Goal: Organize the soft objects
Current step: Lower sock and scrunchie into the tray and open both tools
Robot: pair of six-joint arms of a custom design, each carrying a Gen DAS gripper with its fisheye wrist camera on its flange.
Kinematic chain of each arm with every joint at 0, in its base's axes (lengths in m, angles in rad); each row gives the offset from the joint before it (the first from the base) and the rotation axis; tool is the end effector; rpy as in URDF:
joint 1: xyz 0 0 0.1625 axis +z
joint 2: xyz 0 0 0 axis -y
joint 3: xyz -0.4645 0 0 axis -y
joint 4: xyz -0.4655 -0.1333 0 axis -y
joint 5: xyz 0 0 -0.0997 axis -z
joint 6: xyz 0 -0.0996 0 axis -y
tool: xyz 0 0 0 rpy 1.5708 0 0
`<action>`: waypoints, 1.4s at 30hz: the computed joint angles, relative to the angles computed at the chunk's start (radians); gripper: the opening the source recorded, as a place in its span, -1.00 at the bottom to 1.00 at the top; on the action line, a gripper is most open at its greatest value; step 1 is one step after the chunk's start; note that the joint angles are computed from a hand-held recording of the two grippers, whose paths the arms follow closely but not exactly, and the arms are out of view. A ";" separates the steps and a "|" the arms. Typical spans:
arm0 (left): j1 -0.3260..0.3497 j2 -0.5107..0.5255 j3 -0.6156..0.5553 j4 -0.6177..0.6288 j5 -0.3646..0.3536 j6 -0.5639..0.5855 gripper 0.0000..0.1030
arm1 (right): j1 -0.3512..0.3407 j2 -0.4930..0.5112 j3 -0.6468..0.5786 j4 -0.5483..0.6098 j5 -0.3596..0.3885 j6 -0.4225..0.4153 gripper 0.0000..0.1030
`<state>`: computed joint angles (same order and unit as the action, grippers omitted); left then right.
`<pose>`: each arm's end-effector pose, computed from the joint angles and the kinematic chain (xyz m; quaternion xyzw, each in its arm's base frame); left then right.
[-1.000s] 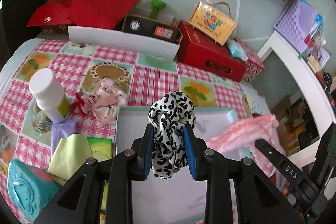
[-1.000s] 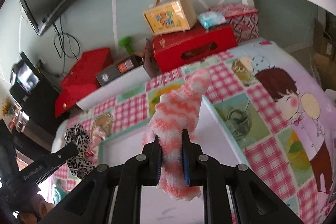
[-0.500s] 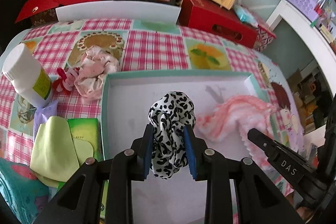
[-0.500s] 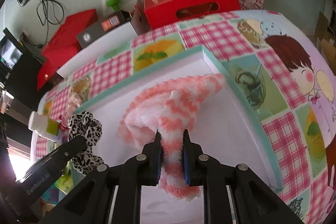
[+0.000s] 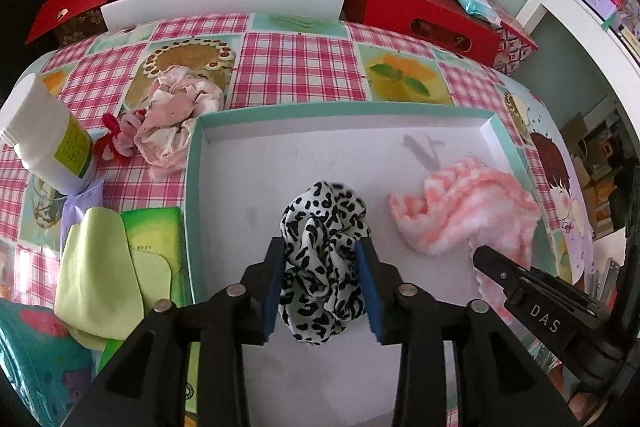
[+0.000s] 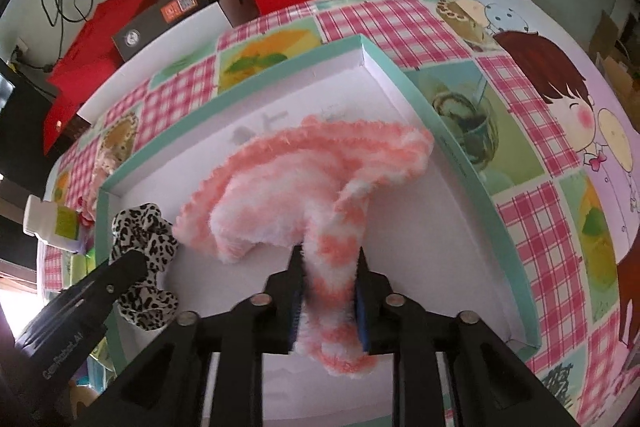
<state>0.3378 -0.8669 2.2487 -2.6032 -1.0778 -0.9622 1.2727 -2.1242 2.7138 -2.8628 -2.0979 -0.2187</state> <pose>-0.3664 -0.3199 -0.0572 0.1709 0.9405 -0.1371 0.2595 -0.0011 -0.2868 0.2975 -0.1255 -0.9023 0.2586 0.3214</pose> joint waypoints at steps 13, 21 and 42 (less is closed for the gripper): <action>-0.017 -0.034 0.011 0.002 0.047 -0.002 0.30 | 0.085 0.004 -0.017 0.012 -0.121 0.032 0.47; -0.024 -0.065 0.032 -0.023 0.076 -0.032 0.76 | 0.141 0.020 -0.013 -0.043 -0.176 0.009 0.90; -0.045 -0.190 0.104 -0.086 0.156 -0.078 0.95 | 0.283 0.051 -0.010 -0.217 -0.252 -0.026 1.00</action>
<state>0.2924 -1.0569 2.3523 -2.6894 -0.9217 -1.0400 1.5560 -2.0734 2.7036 -3.0796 -2.3498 -0.2444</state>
